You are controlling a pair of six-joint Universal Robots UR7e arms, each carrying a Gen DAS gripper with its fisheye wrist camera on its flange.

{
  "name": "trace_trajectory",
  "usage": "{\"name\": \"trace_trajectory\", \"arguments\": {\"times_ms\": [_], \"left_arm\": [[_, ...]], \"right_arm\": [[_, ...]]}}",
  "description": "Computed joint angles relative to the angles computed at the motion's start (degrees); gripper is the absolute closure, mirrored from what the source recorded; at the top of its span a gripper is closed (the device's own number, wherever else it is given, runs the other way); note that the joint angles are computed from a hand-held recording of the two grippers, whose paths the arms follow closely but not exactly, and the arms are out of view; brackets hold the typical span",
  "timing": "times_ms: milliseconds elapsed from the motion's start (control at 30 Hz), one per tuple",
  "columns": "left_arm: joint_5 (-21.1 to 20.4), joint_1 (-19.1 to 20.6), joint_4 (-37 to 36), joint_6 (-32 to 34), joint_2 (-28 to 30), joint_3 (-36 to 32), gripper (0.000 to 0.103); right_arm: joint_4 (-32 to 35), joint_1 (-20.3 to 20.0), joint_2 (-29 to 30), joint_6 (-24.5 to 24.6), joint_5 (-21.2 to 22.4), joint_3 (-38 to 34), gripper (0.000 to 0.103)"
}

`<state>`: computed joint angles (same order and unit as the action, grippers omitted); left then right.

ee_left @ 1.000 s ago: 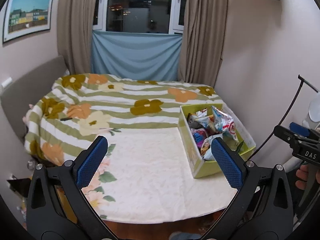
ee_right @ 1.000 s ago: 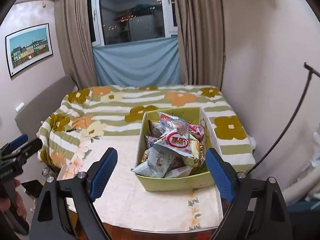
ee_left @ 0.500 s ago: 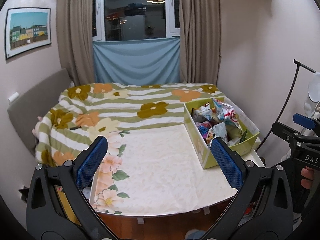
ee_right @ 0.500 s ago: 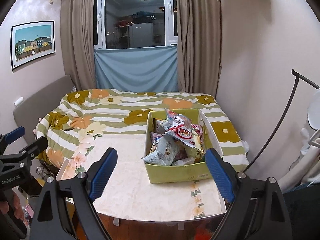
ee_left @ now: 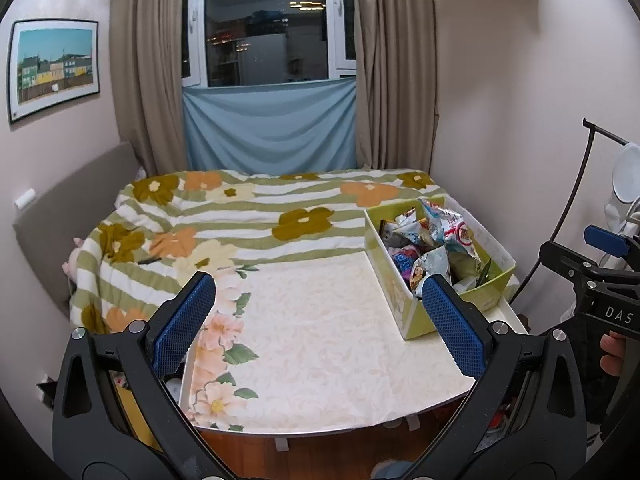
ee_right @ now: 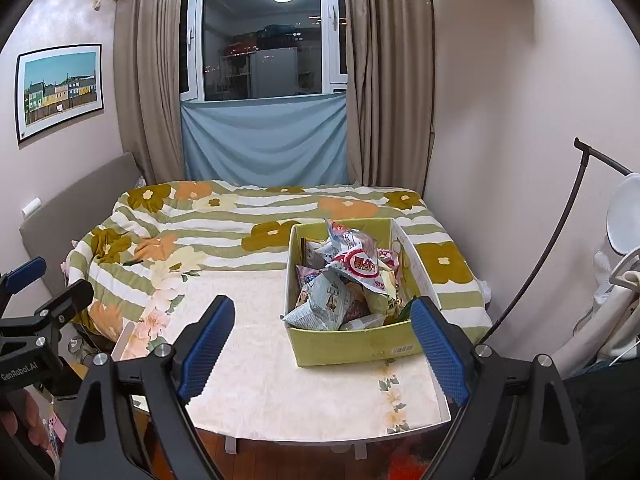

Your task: Organize snacks

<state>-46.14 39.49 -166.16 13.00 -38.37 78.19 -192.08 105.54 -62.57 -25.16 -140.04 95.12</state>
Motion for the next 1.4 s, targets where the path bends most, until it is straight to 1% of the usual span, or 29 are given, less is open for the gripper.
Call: {"name": "trace_trajectory", "arguments": {"times_ms": [600,733,900,1067,1167,1333,1400], "left_arm": [[0.20,-0.27,-0.29,0.05,0.23,-0.32,0.000],[-0.13,-0.15,0.27,0.38,0.86,-1.84,0.000],[-0.33,-0.16,-0.02,0.40,0.75,-1.58,0.000],[-0.40,-0.03,1.02,0.47,1.25,-2.76,0.000],[-1.08,0.21,1.75,0.07,1.20,-3.02,0.000],[-0.33,0.34,2.95,-1.78,1.23,-3.16,0.000],[-1.64,0.68,3.59,-2.58,0.69,-2.67,0.000]], "right_arm": [[0.29,-0.02,0.02,0.22,0.09,-0.37,0.015],[0.36,-0.03,0.10,0.33,-0.09,-0.49,0.015],[0.50,-0.11,0.12,0.37,-0.05,-0.66,0.015],[0.44,-0.25,0.34,0.42,0.06,-0.93,0.015],[0.07,-0.29,0.53,0.39,0.09,-1.00,0.015],[0.26,-0.35,0.39,0.50,0.17,-0.94,0.015],[0.04,-0.21,0.61,0.92,-0.03,-0.76,0.015]]}}
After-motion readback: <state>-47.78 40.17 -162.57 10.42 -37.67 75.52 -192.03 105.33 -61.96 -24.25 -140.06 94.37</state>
